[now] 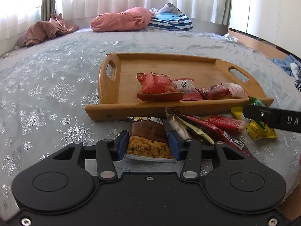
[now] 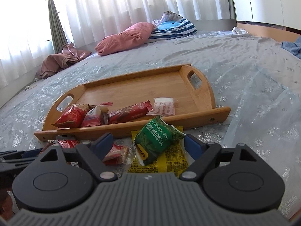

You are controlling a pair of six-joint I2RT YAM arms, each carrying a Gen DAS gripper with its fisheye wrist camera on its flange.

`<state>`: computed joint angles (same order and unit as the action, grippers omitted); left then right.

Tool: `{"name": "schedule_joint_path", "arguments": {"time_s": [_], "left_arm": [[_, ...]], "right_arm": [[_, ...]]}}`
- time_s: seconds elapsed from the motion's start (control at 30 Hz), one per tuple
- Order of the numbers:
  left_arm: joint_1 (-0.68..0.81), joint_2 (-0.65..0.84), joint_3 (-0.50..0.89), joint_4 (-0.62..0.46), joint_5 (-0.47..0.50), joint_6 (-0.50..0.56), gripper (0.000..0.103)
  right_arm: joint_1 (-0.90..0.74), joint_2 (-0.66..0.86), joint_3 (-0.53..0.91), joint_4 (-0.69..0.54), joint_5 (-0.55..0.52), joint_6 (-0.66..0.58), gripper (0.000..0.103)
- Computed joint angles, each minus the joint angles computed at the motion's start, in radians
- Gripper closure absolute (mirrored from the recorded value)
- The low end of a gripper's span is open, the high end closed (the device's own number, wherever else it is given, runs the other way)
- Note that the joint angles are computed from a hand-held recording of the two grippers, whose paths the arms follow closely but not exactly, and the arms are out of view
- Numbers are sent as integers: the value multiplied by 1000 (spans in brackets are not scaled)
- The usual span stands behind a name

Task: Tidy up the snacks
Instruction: 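Grasp nut packet with left tool while right tool grasps green packet, then carry nut packet and green packet over the tray with both tools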

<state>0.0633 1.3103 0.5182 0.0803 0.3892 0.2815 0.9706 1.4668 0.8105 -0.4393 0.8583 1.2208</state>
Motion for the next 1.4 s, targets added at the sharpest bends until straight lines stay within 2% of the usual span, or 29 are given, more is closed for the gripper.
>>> {"name": "schedule_joint_path", "arguments": {"time_s": [0.17,0.33,0.5,0.53,0.6,0.63,0.77,0.93,1.07,1.23,1.4], "left_arm": [[-10,10,2,15,-23,-22,50],[-10,2,-22,55,-55,-39,39],[-14,13,-33,81,-64,-26,37],[-15,12,-32,81,-65,-29,38],[-13,3,-32,74,-53,-33,46],[-6,-2,-34,72,-33,-32,59],[-2,-17,-25,35,-15,-15,60],[20,-36,-12,-8,6,-7,61],[56,-73,-11,-35,33,9,61],[140,-120,18,-115,117,40,62],[181,-146,48,-150,146,30,62]], "right_arm": [[-4,-1,1,-3,-2,26,20],[-12,-13,-3,-18,0,63,33],[-17,-15,-9,-26,-7,70,43],[-16,-14,-9,-26,-6,71,44],[-13,-11,-9,-30,-3,73,46],[-13,-8,-6,-32,-2,71,46],[-9,0,5,-50,4,74,50],[-8,3,16,-90,9,100,62],[-2,0,17,-105,21,95,65],[42,-4,38,-189,98,140,66],[51,-43,40,-252,125,161,66]]}}
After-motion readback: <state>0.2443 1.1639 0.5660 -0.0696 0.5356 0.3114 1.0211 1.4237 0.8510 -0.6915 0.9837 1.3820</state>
